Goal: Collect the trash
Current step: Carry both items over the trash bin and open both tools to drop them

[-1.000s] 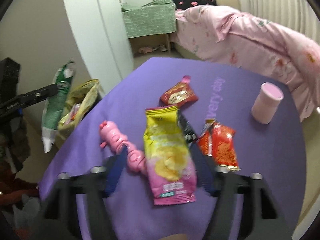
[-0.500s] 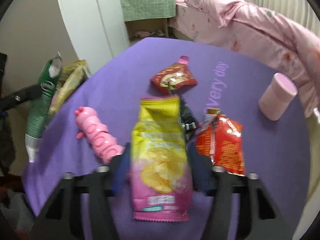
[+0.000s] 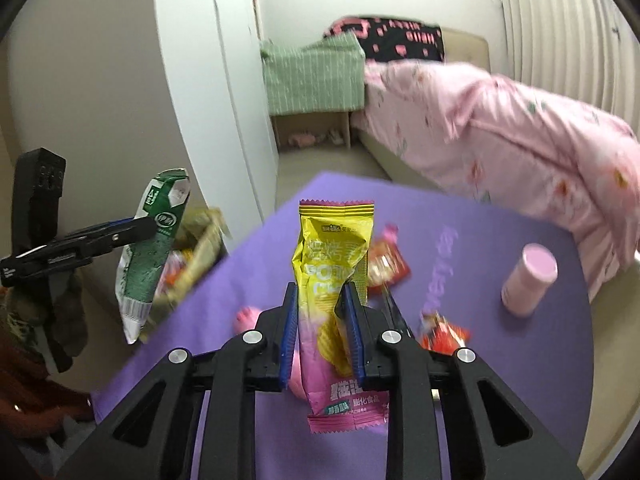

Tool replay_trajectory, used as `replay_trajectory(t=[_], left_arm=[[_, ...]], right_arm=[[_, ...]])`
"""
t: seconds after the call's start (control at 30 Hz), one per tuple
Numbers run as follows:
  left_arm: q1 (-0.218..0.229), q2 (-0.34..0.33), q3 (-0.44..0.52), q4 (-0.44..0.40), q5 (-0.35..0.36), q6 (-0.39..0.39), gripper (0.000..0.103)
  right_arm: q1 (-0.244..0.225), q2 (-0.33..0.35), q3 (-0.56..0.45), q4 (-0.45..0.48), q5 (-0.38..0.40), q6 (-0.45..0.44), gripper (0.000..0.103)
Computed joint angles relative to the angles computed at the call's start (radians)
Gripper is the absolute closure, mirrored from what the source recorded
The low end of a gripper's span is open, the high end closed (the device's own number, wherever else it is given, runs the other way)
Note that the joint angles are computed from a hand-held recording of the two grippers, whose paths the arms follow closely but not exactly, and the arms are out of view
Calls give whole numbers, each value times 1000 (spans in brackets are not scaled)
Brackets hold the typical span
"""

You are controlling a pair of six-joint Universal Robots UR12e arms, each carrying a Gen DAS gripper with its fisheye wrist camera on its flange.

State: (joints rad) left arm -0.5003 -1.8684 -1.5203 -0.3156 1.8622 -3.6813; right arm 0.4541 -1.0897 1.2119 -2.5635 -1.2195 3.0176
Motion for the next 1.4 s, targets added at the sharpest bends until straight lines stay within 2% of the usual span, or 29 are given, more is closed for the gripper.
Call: replay_trajectory(t=[0.17,0.33,0.57,0.7,0.8,0.93,1.23,1.33,1.4], left_arm=[[4,33,-25,42,135,10,55],[18,68,-77,71,249,-11,55],[46,85,-160,119,362,-65,55],[66,80,-192,120,336,-118,55],[65,64,-196,114,318,-107,55],[60,44,-188,56,299,-76,55],[54,23,-160,-102,296,-118,55],[54,32,-171,-125,275,-128,55],[62,44,-183,-123,227,-140,55]], right_arm=[[28,30,-58,-58,5,-2,81],[47,66,-121,-31,22,-20,81],[72,98,-168,23,9,-41,81],[83,110,-185,53,-3,-61,81],[86,120,-195,69,-2,-62,81],[87,126,-197,79,3,-66,81],[86,130,-191,91,-4,-66,81],[87,134,-193,100,-3,-62,81],[88,134,-193,105,-3,-61,81]])
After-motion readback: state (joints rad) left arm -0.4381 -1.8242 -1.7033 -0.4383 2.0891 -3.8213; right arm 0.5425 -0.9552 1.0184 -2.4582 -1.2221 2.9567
